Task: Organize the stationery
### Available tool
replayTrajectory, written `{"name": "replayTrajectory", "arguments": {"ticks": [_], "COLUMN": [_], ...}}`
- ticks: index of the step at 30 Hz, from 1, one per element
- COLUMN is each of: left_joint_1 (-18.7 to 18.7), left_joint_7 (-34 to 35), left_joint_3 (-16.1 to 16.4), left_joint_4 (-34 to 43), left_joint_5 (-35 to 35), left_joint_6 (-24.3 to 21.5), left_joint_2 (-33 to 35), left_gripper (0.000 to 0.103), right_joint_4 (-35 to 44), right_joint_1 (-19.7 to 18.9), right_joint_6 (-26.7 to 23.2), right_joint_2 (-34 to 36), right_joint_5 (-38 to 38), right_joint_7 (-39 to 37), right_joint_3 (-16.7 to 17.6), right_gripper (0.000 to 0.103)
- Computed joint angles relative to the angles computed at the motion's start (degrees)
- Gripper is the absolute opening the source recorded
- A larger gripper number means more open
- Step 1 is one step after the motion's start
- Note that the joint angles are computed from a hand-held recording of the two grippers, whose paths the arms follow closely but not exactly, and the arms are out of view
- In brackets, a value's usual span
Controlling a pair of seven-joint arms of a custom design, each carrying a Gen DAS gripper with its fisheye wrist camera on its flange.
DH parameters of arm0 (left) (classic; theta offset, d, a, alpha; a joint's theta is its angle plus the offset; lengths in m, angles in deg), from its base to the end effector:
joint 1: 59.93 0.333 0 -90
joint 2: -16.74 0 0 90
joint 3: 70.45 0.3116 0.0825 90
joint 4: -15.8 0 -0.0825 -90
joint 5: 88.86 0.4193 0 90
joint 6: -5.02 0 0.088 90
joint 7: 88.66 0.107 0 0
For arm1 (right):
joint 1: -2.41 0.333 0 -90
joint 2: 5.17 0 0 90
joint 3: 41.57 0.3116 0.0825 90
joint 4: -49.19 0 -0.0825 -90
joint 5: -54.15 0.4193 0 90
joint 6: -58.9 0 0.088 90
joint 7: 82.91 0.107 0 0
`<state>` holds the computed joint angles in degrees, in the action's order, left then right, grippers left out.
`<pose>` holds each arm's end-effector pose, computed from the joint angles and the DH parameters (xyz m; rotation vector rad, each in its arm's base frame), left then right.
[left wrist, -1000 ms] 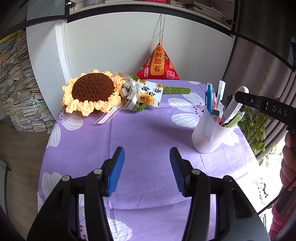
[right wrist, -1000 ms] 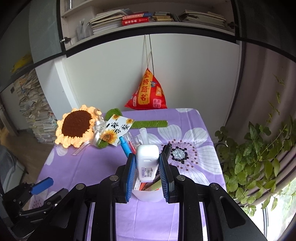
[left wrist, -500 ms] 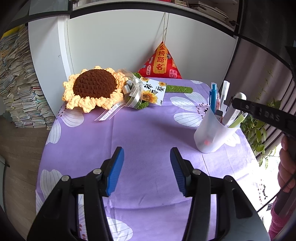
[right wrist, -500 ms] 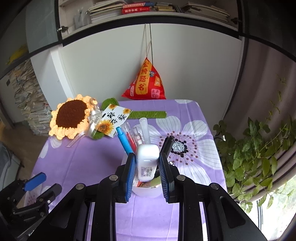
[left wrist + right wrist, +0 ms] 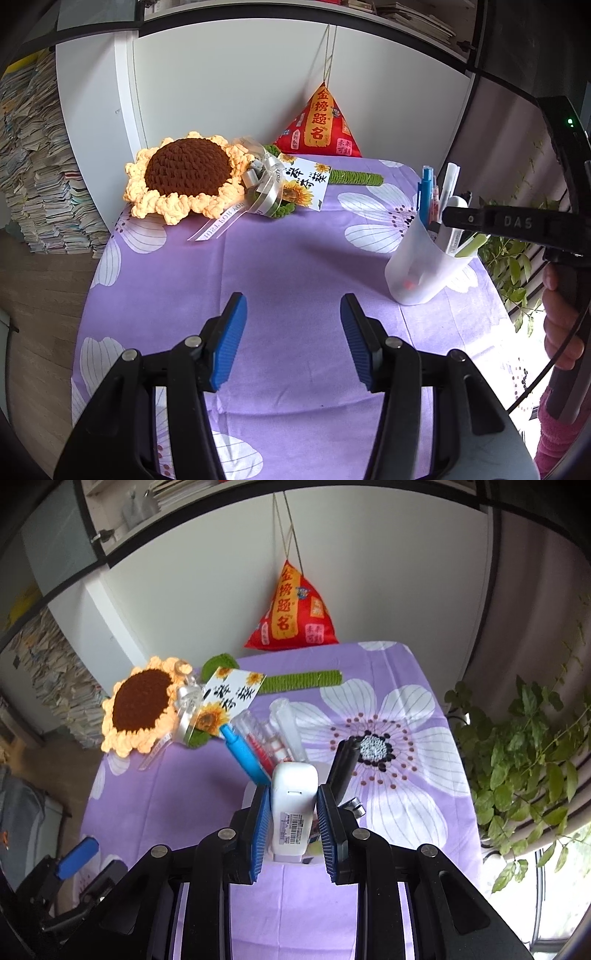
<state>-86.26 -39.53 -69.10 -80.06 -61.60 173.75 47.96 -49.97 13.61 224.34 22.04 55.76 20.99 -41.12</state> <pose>0.6649 -0.3457 0.3422 -1.6820 1.9823 -0.8660 0.7234 0.1467 0.3626 -1.7199 1.8375 -0.4548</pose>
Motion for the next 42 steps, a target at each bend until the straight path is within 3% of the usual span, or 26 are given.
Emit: {"name": "replayTrajectory", "arguments": {"ticks": [7,11,16,20,26,30,33,35,37,40,42], "left_joint_1": [-0.4,-0.5,-0.7,-1.4,-4.8,-9.3,-13.4,-17.0,-19.8,-22.2,-23.7], "left_joint_7": [0.1,-0.5,-0.1,0.0,-4.1,-11.1,-19.4,-27.3,-34.3,-42.6,-49.0], "left_joint_3": [0.3,0.4,0.0,0.2,3.7,8.8,13.4,17.5,20.3,22.1,22.8], "left_joint_4": [-0.3,-0.2,-0.4,-0.6,-2.2,-4.1,-5.4,-6.4,-7.3,-8.6,-10.0], "left_joint_5": [0.3,0.3,0.5,0.9,4.7,11.2,19.0,26.1,32.7,41.2,47.9], "left_joint_6": [0.3,0.3,0.8,1.2,2.7,4.2,4.8,5.0,4.5,2.4,0.7], "left_joint_2": [-0.2,-0.3,-0.4,-0.7,-2.6,-4.7,-6.5,-8.1,-9.6,-12.1,-14.3], "left_gripper": [0.051,0.051,0.053,0.060,0.065,0.072,0.076,0.078,0.080,0.083,0.084], "right_joint_4": [-0.6,-4.0,-8.0,-10.6,-15.2,-18.1,-19.4,-20.2,-21.4,-23.5,-25.0], "right_joint_1": [2.5,7.1,11.7,17.8,16.5,18.9,22.7,23.6,23.4,22.2,21.0], "right_joint_6": [0.1,3.5,7.4,9.0,10.5,12.0,12.4,12.0,11.4,10.3,9.7], "right_joint_2": [-0.5,-2.8,-5.9,-7.7,-11.9,-15.5,-18.5,-20.5,-22.9,-26.9,-28.8], "right_joint_5": [-4.0,-10.6,-19.6,-30.1,-37.2,-47.4,-61.7,-70.6,-78.2,-92.0,-95.4], "right_joint_7": [2.8,9.3,17.4,27.0,32.5,41.9,55.2,63.1,69.8,83.3,86.4], "right_joint_3": [-2.6,-8.3,-14.1,-21.2,-19.9,-23.0,-27.5,-28.5,-28.3,-26.7,-25.2], "right_gripper": [0.026,0.036,0.037,0.037,0.038,0.042,0.043,0.044,0.052,0.054,0.054]}}
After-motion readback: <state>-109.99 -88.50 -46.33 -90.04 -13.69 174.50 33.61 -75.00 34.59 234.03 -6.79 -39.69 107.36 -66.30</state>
